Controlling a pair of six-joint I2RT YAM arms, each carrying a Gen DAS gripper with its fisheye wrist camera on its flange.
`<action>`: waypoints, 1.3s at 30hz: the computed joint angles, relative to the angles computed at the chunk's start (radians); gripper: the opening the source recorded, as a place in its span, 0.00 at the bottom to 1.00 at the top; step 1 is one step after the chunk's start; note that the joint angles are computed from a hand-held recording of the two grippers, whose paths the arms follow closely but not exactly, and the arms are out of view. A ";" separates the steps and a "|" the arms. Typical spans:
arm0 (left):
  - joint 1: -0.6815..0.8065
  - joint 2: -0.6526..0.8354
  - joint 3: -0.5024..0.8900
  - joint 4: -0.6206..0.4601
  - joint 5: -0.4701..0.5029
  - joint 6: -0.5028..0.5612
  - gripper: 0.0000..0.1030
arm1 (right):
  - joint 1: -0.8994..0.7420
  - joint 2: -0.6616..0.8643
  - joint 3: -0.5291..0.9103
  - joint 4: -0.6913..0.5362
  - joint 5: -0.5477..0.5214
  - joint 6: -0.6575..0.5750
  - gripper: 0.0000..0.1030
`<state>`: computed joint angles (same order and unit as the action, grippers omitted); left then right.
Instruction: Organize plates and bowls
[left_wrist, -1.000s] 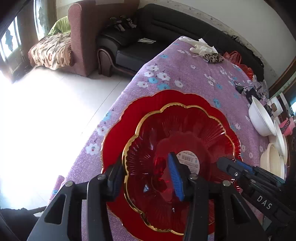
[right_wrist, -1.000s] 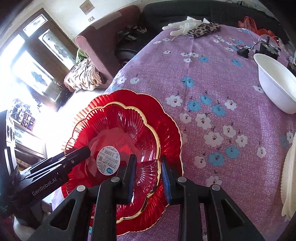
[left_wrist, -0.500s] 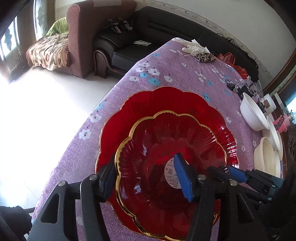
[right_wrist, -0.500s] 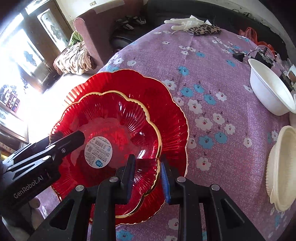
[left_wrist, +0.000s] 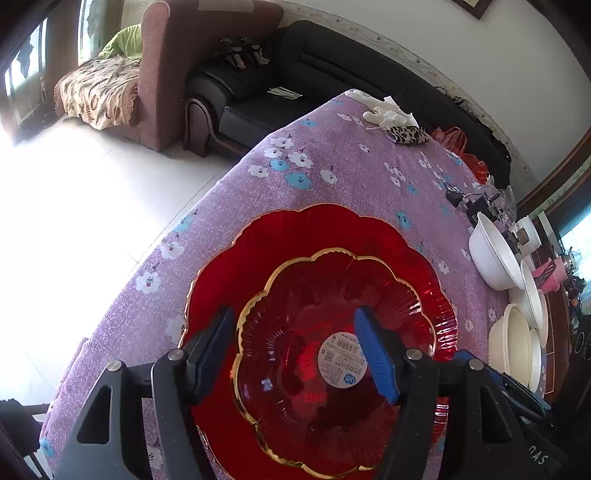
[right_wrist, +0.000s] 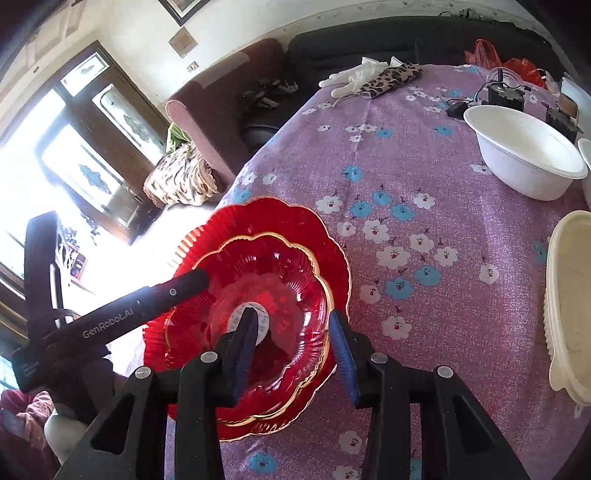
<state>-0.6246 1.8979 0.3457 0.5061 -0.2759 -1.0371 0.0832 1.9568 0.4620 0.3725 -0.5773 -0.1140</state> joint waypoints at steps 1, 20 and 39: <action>-0.006 -0.002 0.009 -0.021 -0.014 -0.008 0.65 | -0.010 -0.006 -0.004 -0.008 -0.022 -0.004 0.47; -0.558 -0.225 0.298 -0.582 -0.571 -0.102 0.71 | -0.971 -0.439 -0.138 -0.396 -0.264 -0.833 0.59; -1.263 -0.283 0.767 -1.771 -0.917 -0.936 0.72 | -1.718 -0.179 0.510 -1.698 -0.419 -1.769 0.59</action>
<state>-1.8877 1.6153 1.1129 -1.2648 -1.1933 -1.9732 -1.6350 1.7777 0.9716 -1.3251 -0.9966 -1.8829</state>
